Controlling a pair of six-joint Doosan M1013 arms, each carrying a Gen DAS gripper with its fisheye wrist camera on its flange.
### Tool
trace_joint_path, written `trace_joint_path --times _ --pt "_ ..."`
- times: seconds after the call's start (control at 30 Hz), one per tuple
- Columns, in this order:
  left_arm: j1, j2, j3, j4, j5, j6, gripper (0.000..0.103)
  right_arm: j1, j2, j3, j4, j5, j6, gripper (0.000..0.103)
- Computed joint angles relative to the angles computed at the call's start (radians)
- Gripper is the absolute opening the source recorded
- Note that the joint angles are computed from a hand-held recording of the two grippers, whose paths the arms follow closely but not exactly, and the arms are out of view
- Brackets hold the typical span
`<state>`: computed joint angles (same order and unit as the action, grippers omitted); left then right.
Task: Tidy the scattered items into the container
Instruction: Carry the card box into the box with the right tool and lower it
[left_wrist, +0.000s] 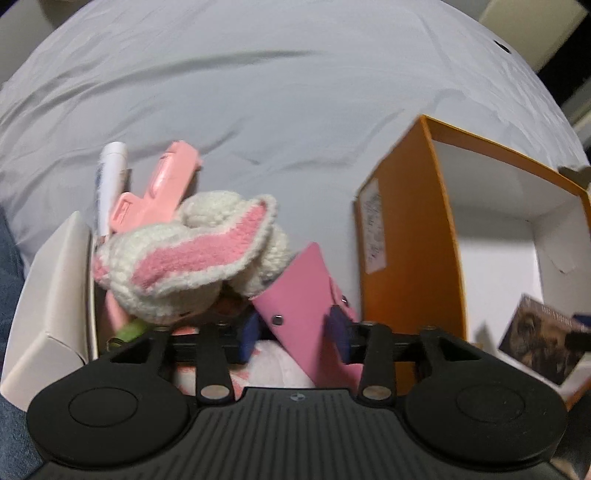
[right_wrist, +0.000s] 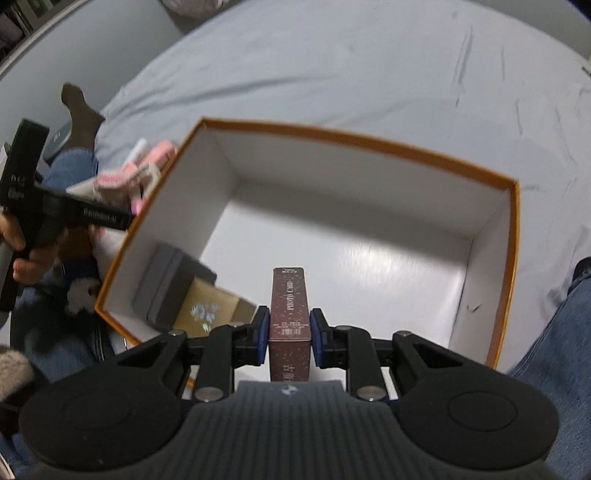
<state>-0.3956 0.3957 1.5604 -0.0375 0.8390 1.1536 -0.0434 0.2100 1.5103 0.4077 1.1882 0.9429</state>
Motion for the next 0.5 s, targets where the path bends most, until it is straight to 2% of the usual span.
trace_joint_path --times 0.17,0.33,0.5 --pt "0.010 -0.016 0.023 -0.039 -0.043 0.034 0.035 0.005 0.035 -0.038 -0.052 0.084 0.022 0.025" --pt "0.001 -0.061 0.063 -0.084 -0.096 0.176 0.025 0.021 0.081 -0.096 -0.081 0.182 0.039 0.025" --pt "-0.031 -0.089 0.078 -0.060 -0.067 0.263 0.022 0.040 0.122 -0.152 -0.120 0.267 0.030 0.025"
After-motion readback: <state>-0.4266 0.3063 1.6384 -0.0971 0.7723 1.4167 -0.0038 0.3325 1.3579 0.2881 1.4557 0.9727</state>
